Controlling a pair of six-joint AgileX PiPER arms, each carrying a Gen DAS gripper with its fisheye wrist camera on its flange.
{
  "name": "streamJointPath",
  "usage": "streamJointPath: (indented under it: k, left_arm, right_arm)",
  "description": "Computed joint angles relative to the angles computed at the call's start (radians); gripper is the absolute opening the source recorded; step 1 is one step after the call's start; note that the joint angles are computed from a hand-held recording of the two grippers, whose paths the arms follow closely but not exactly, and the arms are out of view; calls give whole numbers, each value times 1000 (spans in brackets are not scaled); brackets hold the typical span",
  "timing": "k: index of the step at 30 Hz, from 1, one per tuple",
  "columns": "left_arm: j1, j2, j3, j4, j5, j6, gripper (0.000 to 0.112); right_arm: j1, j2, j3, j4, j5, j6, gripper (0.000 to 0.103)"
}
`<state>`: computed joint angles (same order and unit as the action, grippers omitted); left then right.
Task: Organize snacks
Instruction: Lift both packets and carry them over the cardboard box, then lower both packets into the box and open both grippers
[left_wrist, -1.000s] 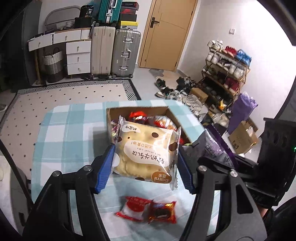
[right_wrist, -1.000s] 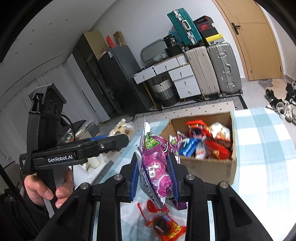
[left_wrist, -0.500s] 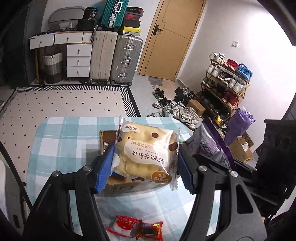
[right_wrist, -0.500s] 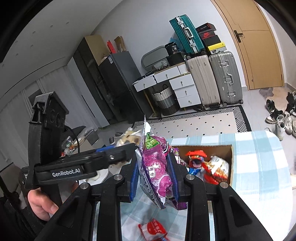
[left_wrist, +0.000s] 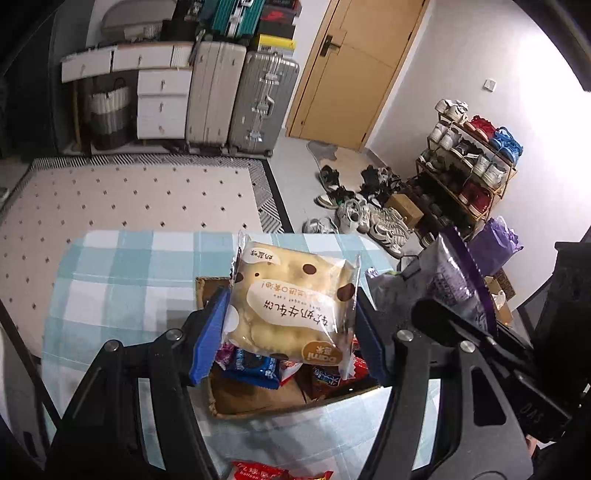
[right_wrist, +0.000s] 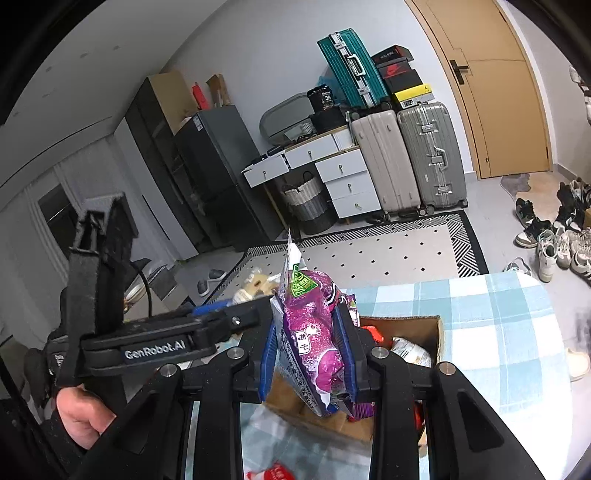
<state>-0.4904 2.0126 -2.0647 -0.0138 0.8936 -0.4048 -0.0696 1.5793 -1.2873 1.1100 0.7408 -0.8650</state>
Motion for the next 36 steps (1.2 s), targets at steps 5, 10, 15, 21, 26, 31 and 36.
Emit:
streamJointPath:
  k: [5,10,15,21,26,31,36]
  left_arm:
    - [29,125,-109,-35,32,29,62]
    - [52,228,-181,-80,54,59,63]
    - [99,372,-338,-196,173,76,70]
    - [111,329,-228,-164,104,70,86]
    - [95,250,-103,-103,42,55,86]
    - [81,169,-14,-60,26,29,86]
    - [65,80,95,-21,-11,7,86]
  right_arm:
    - [6,101,-82,-21,0,21,30]
    - [14,190,-123,-25,-6,15,30]
    - [13,254,-130,14,-23,-9,33]
    - [0,255,-97,63,-66,-53,71]
    - [-15,199,-50,106,-67,-115,77]
    - [-27,139,-6,109,-75,-128,77]
    - [-40,85,35,101,-65,-123,77]
